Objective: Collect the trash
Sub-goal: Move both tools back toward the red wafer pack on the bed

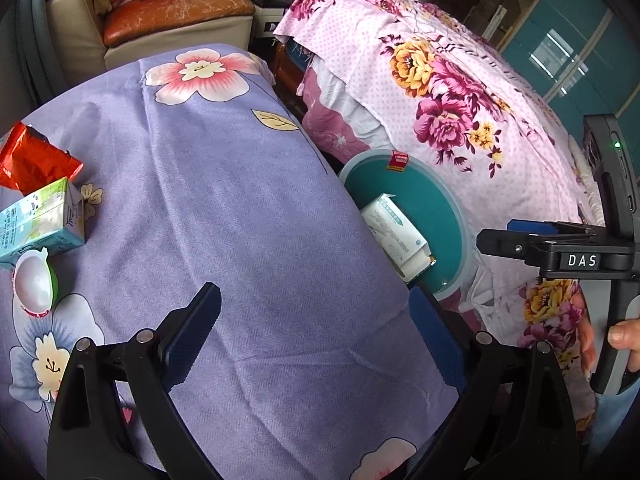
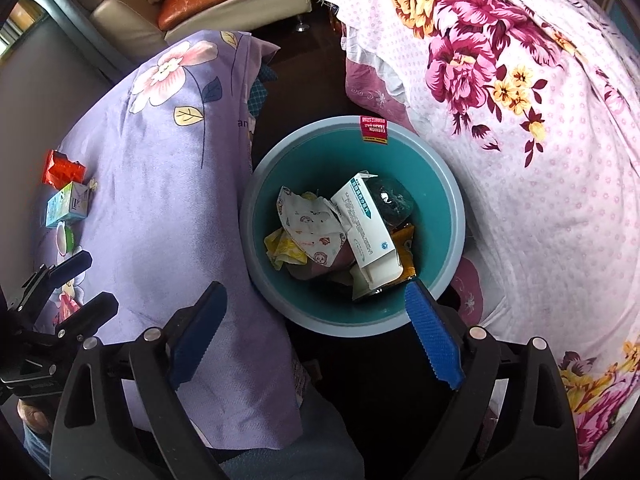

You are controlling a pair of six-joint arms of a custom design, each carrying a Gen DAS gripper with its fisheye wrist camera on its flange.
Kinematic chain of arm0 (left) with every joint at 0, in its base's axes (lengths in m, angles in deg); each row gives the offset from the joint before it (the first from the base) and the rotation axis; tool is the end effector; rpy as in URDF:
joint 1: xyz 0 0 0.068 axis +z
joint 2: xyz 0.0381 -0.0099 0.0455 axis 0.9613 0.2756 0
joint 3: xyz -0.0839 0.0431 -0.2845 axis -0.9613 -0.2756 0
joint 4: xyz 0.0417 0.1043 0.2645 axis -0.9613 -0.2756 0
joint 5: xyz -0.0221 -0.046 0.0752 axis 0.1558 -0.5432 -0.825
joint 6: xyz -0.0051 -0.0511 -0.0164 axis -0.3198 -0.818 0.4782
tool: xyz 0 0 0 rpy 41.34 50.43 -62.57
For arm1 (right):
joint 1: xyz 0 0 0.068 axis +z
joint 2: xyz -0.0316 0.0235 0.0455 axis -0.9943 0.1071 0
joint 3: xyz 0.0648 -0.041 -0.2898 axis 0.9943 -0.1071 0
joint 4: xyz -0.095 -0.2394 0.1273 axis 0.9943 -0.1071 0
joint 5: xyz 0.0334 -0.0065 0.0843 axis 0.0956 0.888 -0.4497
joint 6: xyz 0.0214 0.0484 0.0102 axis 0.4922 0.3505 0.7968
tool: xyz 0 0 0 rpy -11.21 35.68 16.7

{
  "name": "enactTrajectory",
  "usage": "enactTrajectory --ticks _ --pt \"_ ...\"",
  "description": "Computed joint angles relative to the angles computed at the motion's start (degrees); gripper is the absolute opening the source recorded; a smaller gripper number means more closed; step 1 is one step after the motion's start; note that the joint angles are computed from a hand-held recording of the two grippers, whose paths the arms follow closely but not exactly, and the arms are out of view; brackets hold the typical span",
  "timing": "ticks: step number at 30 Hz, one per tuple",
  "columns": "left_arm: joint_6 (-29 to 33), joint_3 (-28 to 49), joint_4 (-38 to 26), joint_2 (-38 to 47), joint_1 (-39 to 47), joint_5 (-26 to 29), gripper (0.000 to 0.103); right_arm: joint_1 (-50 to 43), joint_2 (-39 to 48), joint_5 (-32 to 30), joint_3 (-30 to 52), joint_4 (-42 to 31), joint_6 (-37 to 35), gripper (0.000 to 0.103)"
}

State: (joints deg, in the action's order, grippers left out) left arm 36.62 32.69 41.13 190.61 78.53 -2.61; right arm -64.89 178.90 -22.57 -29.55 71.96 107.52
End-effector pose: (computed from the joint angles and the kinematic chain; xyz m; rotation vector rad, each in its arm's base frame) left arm 0.3318 0.0087 0.0656 1.0003 2.5599 -0.5813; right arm 0.2255 0.0747 0.0689 0.7904 2.7430 0.1521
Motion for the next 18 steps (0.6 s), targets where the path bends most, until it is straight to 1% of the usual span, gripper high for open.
enactTrajectory --ticks 3,8,10,18 --pt "2.62 0.23 -1.72 -0.25 2.95 0.91 0.095 3.06 -0.88 1.1 1.22 -2.01 2.15 0.086" --pt "7.45 1.09 -4.24 0.11 7.76 1.3 0.095 5.78 -0.27 1.22 3.46 -3.72 3.48 0.087" --pt "9.94 2.46 -6.22 0.92 10.38 1.28 0.095 7.34 1.07 0.96 5.44 -4.57 4.01 0.087" --pt "17.86 8.32 -10.61 4.21 20.22 -0.08 0.095 13.48 8.2 0.07 13.9 -6.5 5.13 0.087"
